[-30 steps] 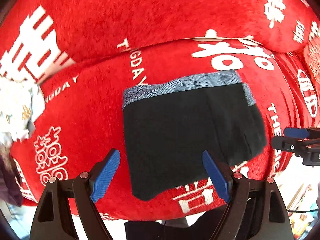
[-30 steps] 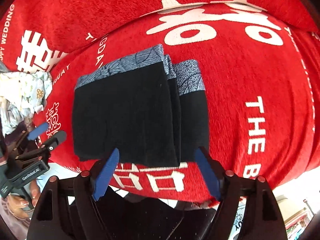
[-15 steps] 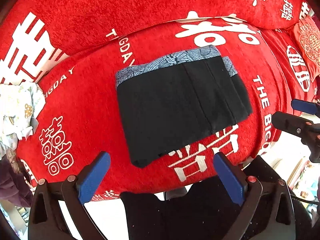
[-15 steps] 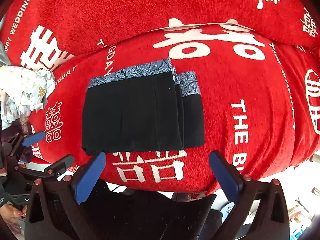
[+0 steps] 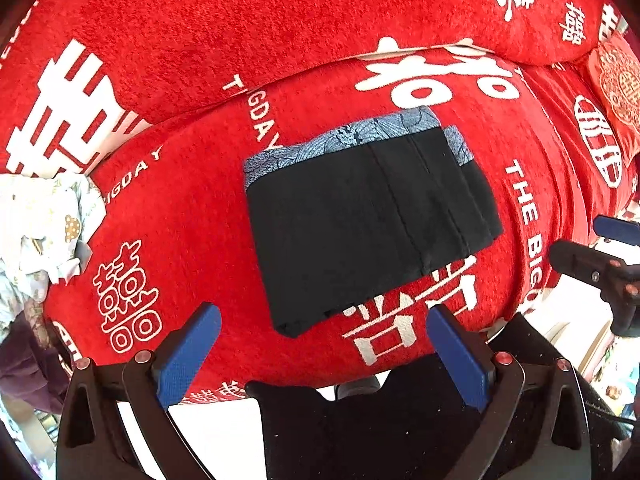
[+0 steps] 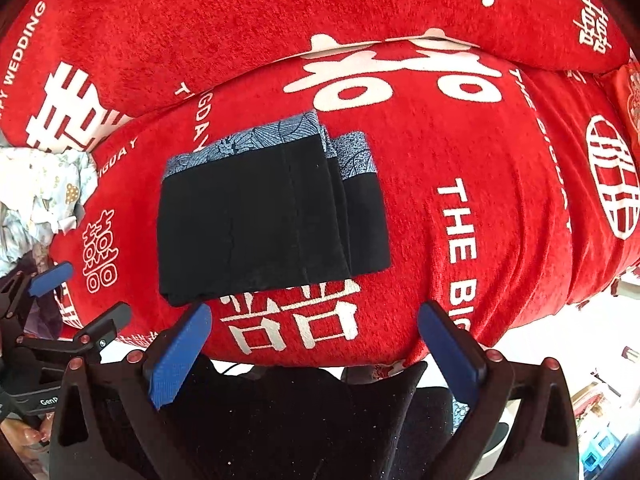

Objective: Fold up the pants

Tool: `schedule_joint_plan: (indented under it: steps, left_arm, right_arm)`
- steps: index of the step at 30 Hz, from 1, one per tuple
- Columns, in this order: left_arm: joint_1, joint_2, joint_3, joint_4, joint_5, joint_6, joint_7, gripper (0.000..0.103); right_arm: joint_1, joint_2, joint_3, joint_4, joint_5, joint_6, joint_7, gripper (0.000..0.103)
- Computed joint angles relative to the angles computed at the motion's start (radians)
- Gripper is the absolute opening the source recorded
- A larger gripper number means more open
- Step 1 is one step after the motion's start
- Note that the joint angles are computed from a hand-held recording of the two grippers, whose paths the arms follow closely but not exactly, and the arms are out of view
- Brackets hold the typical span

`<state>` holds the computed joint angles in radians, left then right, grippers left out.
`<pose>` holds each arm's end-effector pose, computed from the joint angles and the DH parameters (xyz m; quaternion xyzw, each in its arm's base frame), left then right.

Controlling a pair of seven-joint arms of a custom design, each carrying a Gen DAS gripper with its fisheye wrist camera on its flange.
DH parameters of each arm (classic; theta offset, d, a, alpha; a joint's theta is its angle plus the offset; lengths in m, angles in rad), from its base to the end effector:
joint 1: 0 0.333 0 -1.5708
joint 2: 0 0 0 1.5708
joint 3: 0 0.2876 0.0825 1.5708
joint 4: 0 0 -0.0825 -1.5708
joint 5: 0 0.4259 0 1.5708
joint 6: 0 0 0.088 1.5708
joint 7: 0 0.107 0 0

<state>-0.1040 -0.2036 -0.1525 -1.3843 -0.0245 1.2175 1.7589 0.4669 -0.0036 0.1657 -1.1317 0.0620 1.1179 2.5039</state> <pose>0.4586 -0.1358 0.7645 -0.5311 0.8472 -0.0098 0.0146 0.4125 0.3131 0.7702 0.6038 -0.7966 -0.0277 0.0051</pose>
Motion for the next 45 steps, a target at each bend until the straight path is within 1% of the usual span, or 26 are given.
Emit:
schedule_joint_plan:
  steps: [5, 10, 14, 18, 26, 34, 40, 45]
  left_arm:
    - [0.006, -0.009, 0.001, -0.008, 0.008, 0.021, -0.043, 0.103]
    - [0.014, -0.021, 0.005, -0.028, 0.024, 0.028, -0.07, 0.103]
    - [0.02, -0.028, 0.01, -0.042, 0.018, 0.028, -0.088, 0.103]
    - [0.027, -0.035, 0.018, -0.052, 0.001, 0.031, -0.11, 0.103]
    - [0.035, -0.036, 0.023, -0.06, -0.01, 0.031, -0.131, 0.103]
    - [0.037, -0.035, 0.024, -0.058, -0.01, 0.043, -0.135, 0.103]
    - [0.035, -0.037, 0.013, -0.062, 0.024, 0.051, -0.141, 0.103]
    - [0.033, -0.035, 0.016, -0.062, 0.017, 0.047, -0.145, 0.103]
  right_arm:
    - [0.021, 0.045, 0.008, 0.076, -0.052, -0.025, -0.028, 0.103]
    - [0.03, 0.04, 0.004, 0.061, -0.066, -0.015, -0.015, 0.103]
    - [0.033, 0.05, 0.005, 0.064, -0.059, -0.031, -0.009, 0.103]
    - [0.041, 0.079, 0.004, 0.101, -0.066, -0.054, -0.022, 0.103]
    - [0.072, 0.148, -0.003, 0.198, -0.109, -0.105, -0.054, 0.103]
    - [0.095, 0.191, -0.017, 0.26, -0.129, -0.128, -0.073, 0.103]
    - [0.115, 0.227, -0.027, 0.317, -0.152, -0.154, -0.091, 0.103]
    - [0.124, 0.233, -0.035, 0.327, -0.154, -0.158, -0.093, 0.103]
